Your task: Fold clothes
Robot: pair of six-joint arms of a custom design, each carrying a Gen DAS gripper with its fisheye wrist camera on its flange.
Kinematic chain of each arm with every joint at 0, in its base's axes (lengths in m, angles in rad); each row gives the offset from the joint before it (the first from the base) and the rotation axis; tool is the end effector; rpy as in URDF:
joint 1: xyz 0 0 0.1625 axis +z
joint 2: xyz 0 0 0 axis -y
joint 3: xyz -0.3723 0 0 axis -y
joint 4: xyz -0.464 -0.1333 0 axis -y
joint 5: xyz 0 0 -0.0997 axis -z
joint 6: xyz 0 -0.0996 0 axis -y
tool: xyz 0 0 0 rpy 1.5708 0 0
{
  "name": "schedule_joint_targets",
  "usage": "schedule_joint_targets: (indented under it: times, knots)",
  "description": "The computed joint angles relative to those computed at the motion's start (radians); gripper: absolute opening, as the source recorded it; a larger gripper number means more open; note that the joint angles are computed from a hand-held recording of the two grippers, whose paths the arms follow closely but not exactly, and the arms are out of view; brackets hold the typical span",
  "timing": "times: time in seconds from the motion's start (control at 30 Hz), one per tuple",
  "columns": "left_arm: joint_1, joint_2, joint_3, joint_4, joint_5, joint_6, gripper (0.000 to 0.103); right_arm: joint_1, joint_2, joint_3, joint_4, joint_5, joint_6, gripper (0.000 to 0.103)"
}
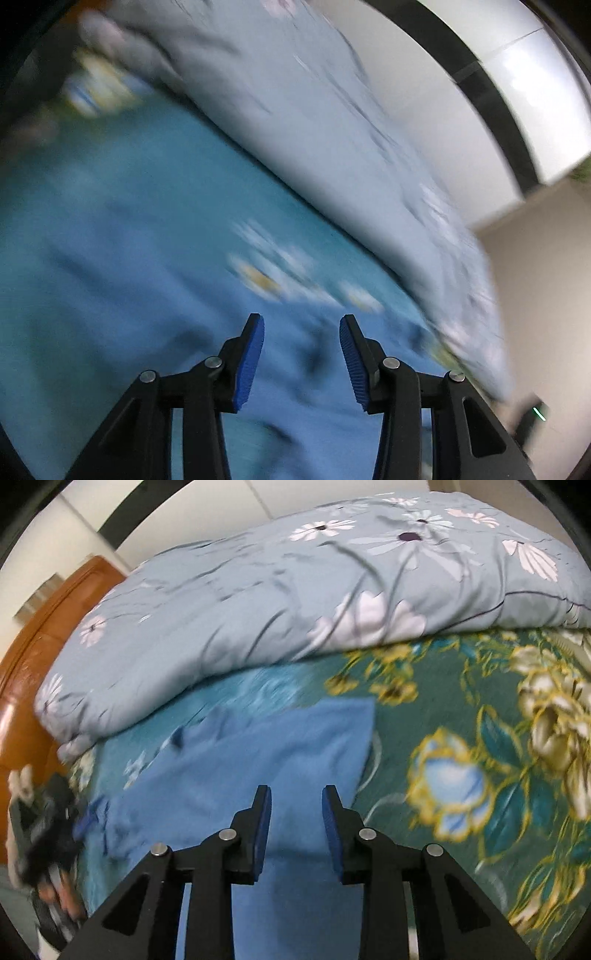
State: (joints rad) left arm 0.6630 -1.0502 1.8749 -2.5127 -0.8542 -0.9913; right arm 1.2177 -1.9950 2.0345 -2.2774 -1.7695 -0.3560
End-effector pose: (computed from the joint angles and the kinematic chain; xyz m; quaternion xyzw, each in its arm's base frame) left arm -0.3568 -0.5308 0.0818 -0.0595 0.9332 -0.3166 0.1592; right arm -0.0487 -0.4607 0.4685 -0.0311 -0.9403 0.2730 0.2010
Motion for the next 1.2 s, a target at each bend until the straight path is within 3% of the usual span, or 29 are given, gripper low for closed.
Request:
schedule_joint_targets:
  times: [0.03,0.1,0.4,0.43,0.5,0.53,0.67,0.8,0.93,1.07,1.2]
  knots:
    - [0.003,-0.021,-0.008,0.084,0.059,-0.038,0.047,0.0,-0.017,0.016,0.009,0.013,-0.002,0.029]
    - [0.033,-0.053,-0.026,0.197,0.086,-0.084,0.047,0.006,-0.033,0.03,0.029,0.034,0.011,0.029]
    - [0.101,0.036,-0.185,0.527,0.073,-0.035,0.044,0.033,-0.048,0.061,0.088,0.049,0.04,0.029]
    - [0.105,0.044,-0.193,0.55,0.072,-0.034,0.04,0.034,-0.047,0.061,0.094,0.049,0.043,0.029]
    - [0.115,0.052,-0.203,0.588,0.072,-0.039,0.02,0.035,-0.051,0.062,0.104,0.045,0.042,0.029]
    - [0.116,0.041,-0.191,0.579,0.072,-0.04,0.007,0.036,-0.054,0.062,0.108,0.043,0.04,0.029]
    - [0.108,-0.02,-0.12,0.47,0.063,-0.021,0.005,0.031,-0.064,0.066,0.115,0.043,0.039,0.029]
    - [0.079,-0.074,-0.033,0.147,0.007,0.078,0.005,0.023,-0.072,0.071,0.122,0.052,0.045,0.029]
    - [0.048,-0.066,0.004,-0.199,-0.14,0.201,0.005,0.011,-0.083,0.08,0.128,0.078,0.05,0.029]
    - [0.005,0.024,-0.056,-0.225,-0.263,0.292,0.005,-0.006,-0.094,0.088,0.137,0.103,0.057,0.029]
    - [-0.009,0.148,-0.13,-0.093,-0.354,0.264,0.005,-0.022,-0.11,0.1,0.151,0.123,0.068,0.029]
